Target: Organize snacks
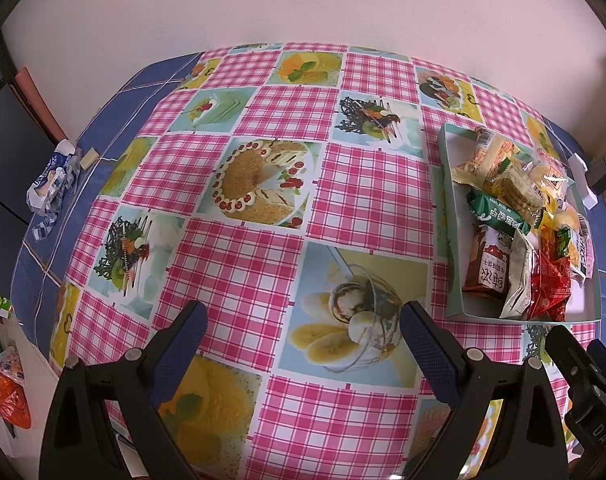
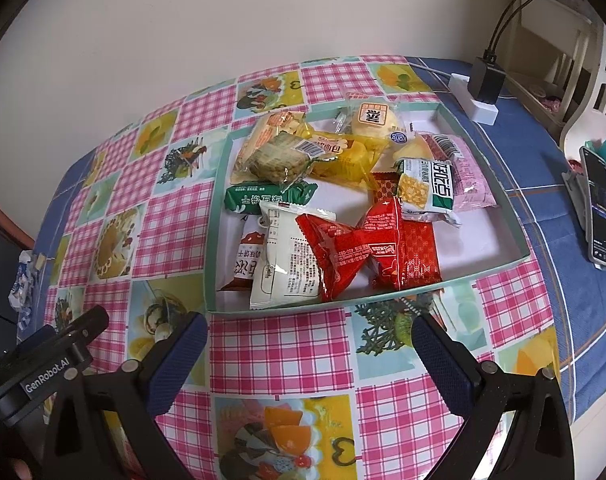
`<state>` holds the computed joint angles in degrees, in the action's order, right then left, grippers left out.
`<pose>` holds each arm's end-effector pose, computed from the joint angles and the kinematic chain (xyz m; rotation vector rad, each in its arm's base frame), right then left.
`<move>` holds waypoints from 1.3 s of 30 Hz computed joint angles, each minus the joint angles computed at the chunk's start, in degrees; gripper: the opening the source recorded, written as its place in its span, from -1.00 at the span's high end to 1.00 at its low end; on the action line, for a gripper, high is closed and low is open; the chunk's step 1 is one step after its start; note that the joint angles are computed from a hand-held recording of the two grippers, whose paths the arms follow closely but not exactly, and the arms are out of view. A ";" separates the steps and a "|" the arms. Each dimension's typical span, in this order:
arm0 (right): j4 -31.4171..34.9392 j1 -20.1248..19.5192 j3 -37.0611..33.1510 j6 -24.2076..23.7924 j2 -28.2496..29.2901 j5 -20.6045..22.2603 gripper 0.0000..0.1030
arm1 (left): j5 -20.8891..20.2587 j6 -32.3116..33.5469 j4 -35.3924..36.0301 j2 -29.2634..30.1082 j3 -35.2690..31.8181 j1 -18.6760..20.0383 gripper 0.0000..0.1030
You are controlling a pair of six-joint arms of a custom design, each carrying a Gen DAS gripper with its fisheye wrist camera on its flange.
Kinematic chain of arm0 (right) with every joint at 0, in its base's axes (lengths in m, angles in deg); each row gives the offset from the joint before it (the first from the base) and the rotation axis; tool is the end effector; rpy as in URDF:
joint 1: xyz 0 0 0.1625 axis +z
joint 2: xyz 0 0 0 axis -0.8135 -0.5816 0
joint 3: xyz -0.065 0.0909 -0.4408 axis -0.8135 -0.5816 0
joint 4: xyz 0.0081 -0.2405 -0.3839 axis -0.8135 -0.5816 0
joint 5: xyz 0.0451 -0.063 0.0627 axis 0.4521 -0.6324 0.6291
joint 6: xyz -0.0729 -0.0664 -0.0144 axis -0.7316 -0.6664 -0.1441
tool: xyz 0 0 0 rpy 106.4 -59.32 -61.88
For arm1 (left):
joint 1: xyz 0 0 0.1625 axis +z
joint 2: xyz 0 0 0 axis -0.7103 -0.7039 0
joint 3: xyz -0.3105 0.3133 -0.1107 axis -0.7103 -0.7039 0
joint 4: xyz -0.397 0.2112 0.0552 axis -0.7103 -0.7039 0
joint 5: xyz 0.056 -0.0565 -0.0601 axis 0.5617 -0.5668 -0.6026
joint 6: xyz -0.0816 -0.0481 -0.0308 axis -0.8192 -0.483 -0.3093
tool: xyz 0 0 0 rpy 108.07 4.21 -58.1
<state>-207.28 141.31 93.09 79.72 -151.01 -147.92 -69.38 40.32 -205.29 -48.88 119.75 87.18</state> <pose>0.0353 -0.4552 0.2537 -0.6672 -2.1244 0.9944 -0.3520 -0.5873 -0.0520 0.7555 2.2781 -0.3457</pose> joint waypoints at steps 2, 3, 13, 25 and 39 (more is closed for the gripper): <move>0.19 -0.04 -0.02 0.00 -0.06 0.01 -1.00 | 0.08 -0.02 -0.02 0.02 0.00 0.00 -0.88; 0.22 -0.05 0.00 0.00 -0.07 0.01 -1.00 | 0.19 0.01 -0.06 0.03 0.02 0.00 -0.88; 0.27 -0.11 -0.02 0.00 -0.03 0.06 -1.00 | 0.49 -0.07 -0.24 0.04 0.08 0.00 -0.88; 0.04 -0.17 0.02 -0.11 0.25 0.03 -1.00 | 0.50 -0.22 -0.10 0.03 0.06 0.06 -0.88; 0.04 -0.19 0.03 -0.10 0.29 0.05 -1.00 | 0.86 -0.69 -0.06 -0.02 0.12 0.03 -0.88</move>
<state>-207.24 141.12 93.12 79.63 -150.72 -147.88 -68.52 39.63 -205.35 -48.91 119.87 87.22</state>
